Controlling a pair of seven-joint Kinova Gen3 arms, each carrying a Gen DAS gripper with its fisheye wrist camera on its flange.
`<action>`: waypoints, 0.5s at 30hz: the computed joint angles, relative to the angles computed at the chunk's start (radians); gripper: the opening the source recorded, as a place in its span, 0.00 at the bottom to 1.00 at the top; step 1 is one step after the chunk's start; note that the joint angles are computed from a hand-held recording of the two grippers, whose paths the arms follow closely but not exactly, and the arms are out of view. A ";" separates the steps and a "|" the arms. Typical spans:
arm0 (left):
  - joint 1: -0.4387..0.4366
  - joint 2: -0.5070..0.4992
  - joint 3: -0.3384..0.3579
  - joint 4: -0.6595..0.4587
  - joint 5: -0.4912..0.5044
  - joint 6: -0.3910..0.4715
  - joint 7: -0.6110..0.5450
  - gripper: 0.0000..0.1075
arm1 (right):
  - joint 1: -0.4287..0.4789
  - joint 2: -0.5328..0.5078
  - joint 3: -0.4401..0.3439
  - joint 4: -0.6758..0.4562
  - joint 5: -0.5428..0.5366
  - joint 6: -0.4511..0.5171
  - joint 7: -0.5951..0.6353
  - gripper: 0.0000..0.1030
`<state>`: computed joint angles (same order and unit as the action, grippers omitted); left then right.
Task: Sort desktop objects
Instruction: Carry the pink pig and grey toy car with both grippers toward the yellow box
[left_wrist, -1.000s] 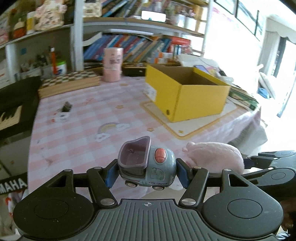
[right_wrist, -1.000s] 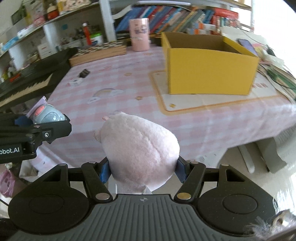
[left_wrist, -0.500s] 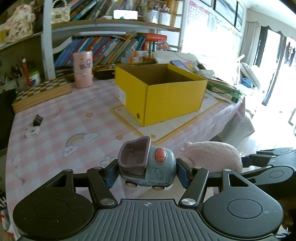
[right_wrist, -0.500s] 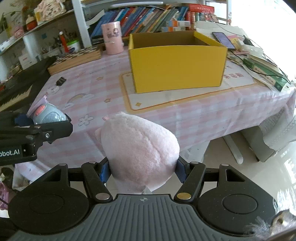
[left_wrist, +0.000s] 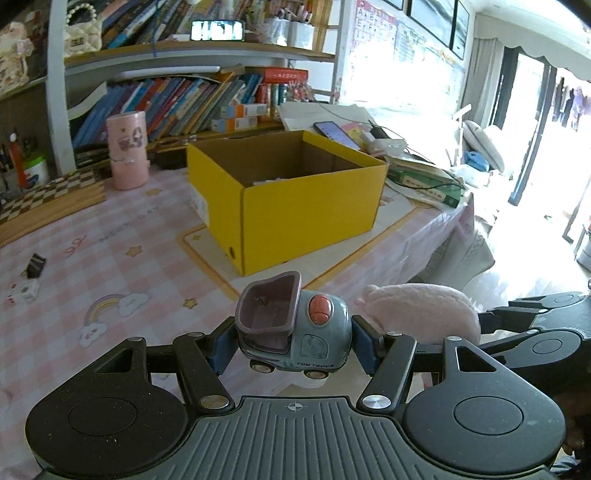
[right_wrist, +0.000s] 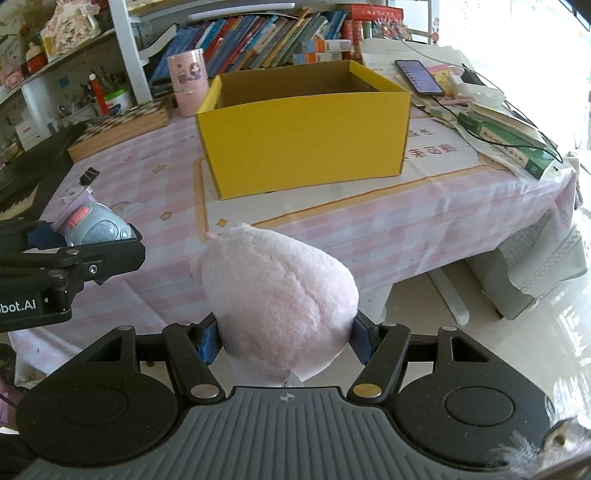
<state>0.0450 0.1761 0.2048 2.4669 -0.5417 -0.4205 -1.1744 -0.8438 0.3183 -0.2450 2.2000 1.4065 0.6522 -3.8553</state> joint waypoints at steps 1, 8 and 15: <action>0.011 0.005 0.000 -0.007 0.011 0.003 -0.009 0.59 | 0.006 -0.004 0.003 0.005 0.004 -0.006 0.001 0.62; 0.080 0.032 -0.011 -0.047 0.124 0.007 -0.097 0.59 | 0.067 -0.023 0.014 0.028 0.060 -0.044 -0.009 0.62; 0.160 0.058 -0.041 -0.085 0.296 -0.028 -0.232 0.59 | 0.154 -0.036 0.006 0.041 0.168 -0.065 -0.049 0.62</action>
<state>0.2055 0.2340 0.1635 2.3815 -0.2461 -0.4485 -1.4062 -0.6900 0.2822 -0.2392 2.2414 1.5747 0.5874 -3.9042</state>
